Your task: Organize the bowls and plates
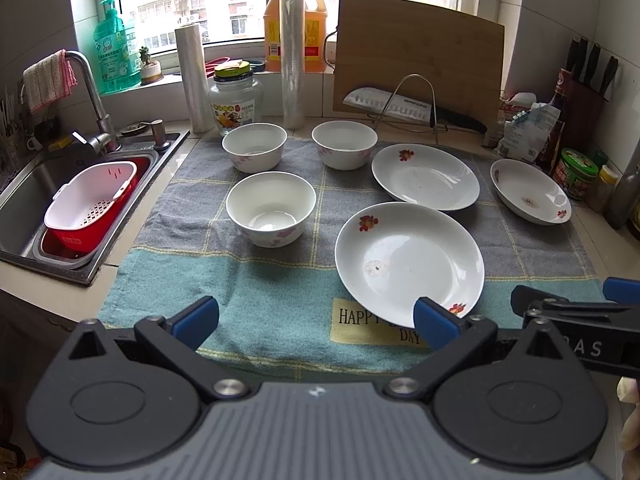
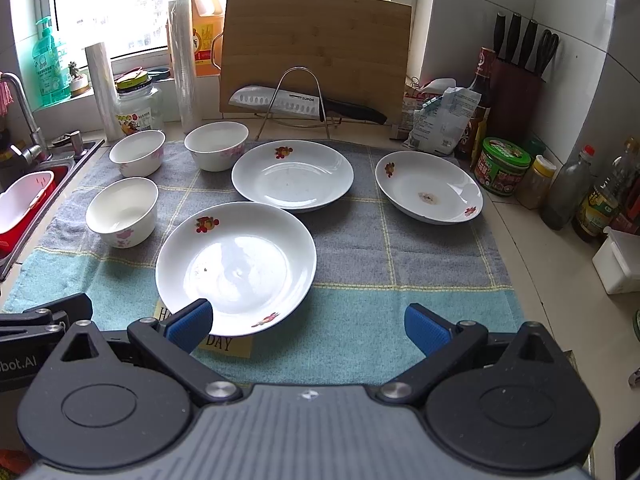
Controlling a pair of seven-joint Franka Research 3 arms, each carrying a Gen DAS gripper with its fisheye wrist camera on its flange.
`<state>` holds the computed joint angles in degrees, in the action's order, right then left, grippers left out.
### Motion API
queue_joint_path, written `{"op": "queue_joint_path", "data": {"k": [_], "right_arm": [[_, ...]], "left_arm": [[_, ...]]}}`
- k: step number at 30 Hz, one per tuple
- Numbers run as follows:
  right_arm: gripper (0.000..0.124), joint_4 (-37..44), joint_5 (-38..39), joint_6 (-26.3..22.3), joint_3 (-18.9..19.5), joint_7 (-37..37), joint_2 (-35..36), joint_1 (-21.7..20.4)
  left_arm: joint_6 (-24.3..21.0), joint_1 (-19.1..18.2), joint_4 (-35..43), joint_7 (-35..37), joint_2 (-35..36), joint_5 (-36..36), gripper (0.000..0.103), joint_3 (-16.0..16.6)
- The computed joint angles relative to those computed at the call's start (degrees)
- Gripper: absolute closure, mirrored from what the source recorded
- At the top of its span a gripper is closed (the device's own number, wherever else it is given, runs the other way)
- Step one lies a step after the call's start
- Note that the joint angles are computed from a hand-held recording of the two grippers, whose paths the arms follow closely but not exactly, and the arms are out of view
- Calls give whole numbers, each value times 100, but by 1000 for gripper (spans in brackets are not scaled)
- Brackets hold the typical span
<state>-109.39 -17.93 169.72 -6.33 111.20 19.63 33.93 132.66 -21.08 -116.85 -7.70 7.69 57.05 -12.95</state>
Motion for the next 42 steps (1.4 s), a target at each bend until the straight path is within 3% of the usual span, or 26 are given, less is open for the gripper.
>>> {"op": "queue_joint_path", "data": {"k": [42], "right_arm": [[21, 24, 13, 42, -32, -36, 25, 33]], "left_arm": [[14, 1, 64, 36, 16, -42, 1, 12]]}}
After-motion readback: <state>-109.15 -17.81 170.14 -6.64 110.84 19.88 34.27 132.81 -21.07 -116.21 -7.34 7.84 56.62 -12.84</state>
